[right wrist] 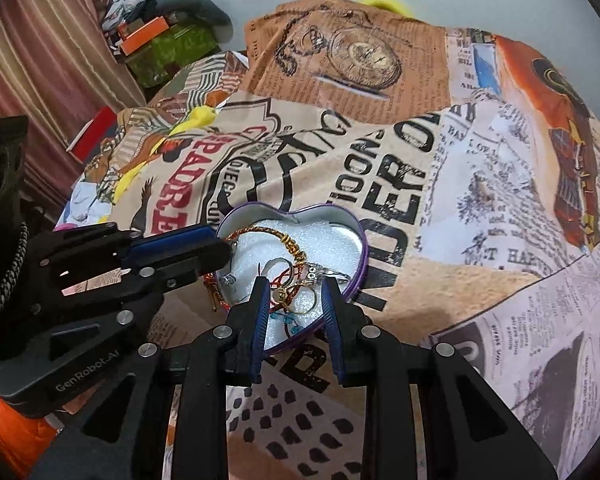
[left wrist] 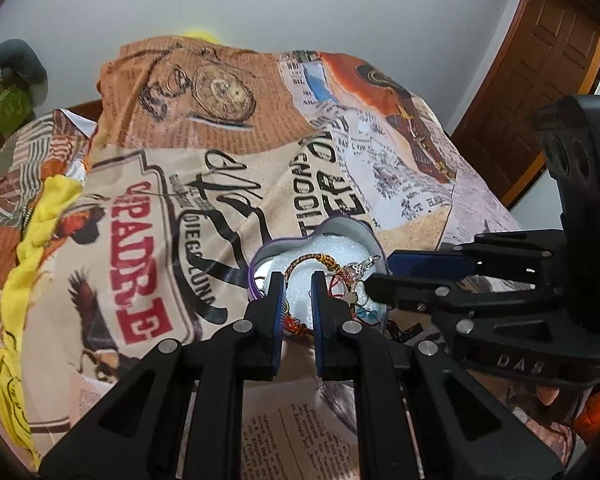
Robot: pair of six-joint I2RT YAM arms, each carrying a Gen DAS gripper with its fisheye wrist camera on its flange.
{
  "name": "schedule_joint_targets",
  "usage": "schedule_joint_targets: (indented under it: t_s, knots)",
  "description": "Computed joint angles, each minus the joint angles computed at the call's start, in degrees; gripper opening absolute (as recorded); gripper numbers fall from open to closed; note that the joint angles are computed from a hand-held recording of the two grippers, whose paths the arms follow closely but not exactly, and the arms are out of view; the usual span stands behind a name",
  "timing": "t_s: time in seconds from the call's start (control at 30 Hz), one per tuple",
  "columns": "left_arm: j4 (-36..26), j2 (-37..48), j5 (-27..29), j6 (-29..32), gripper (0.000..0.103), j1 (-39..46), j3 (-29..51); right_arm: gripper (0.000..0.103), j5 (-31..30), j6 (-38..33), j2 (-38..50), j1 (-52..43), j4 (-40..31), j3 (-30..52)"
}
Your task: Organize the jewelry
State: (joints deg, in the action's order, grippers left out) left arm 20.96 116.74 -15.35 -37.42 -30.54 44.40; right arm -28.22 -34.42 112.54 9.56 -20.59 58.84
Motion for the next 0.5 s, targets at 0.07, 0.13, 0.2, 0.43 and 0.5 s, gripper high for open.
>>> schedule_joint_targets:
  t_s: [0.07, 0.13, 0.2, 0.43, 0.5]
  knots:
    - [-0.7, -2.6, -1.5, -0.4, 0.01, -0.8, -1.3, 0.024, -0.4, 0.3, -1.5, -0.5, 0.3, -0.9]
    - [-1.5, -5.5, -2.9, -0.8, 0.01, -1.6, -2.6, 0.024, -1.1, 0.5, -3.9, -1.3, 0.4, -2.1]
    - [-2.7, -10.0, -5.2, -1.5, 0.01, -3.1, -4.5, 0.024, -1.9, 0.5, -7.5, -2.2, 0.4, -3.9]
    - [-11.9, -25.7, -16.4, -3.4, 0.01, -11.5, -7.2, 0.024, -6.1, -0.4, -24.4, -6.7, -0.2, -11.0]
    - [-16.9, -30.9, -22.6, -4.6, 0.01, -16.5, -6.7, 0.024, -8.9, -1.0, -31.2, -9.4, -1.3, -13.3]
